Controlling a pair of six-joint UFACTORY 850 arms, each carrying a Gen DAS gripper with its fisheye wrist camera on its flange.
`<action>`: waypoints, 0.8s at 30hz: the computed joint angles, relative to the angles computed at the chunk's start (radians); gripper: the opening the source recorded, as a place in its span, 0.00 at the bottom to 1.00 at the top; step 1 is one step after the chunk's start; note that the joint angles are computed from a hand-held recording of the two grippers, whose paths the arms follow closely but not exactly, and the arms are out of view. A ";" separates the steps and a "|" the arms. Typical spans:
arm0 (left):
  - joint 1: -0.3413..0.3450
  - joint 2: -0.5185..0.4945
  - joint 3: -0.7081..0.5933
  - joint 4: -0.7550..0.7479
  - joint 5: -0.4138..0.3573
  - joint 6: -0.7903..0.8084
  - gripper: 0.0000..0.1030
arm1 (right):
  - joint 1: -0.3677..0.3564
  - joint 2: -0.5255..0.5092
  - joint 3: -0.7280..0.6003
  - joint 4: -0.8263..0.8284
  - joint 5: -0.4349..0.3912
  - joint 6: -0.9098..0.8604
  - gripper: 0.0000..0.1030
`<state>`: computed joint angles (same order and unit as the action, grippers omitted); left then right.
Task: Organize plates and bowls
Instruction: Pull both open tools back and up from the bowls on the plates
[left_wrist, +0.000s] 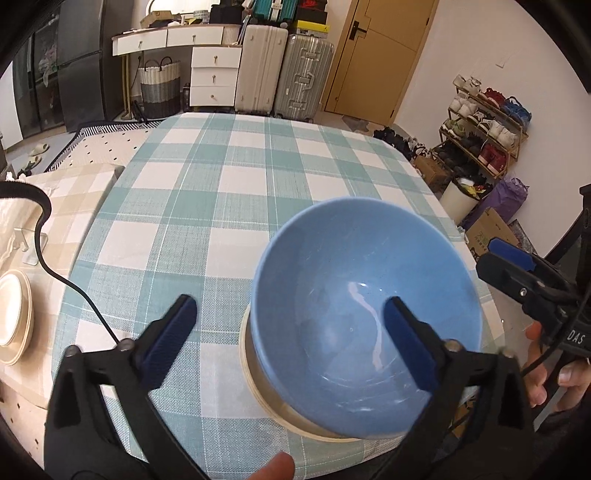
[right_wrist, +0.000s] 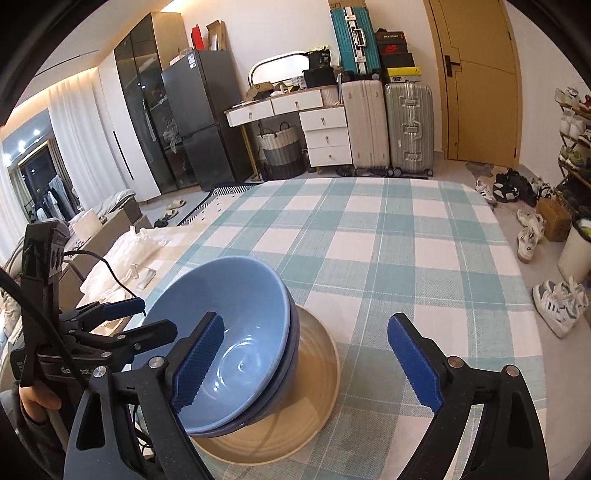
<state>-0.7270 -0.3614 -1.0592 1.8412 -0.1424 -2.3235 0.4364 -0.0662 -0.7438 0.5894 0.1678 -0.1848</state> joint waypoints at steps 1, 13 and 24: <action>-0.003 0.006 0.005 0.011 -0.008 -0.010 0.98 | 0.001 0.005 0.006 -0.036 0.005 0.036 0.89; -0.044 0.079 0.081 0.108 -0.169 -0.097 0.98 | 0.062 0.053 0.072 0.117 0.152 -0.117 0.89; -0.065 0.132 0.148 0.171 -0.312 -0.156 0.98 | 0.111 0.098 0.131 0.088 0.320 -0.119 0.89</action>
<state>-0.7921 -0.2291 -0.9115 2.0121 -0.4541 -2.4795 0.5469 0.0316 -0.6123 0.6779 0.4873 -0.3042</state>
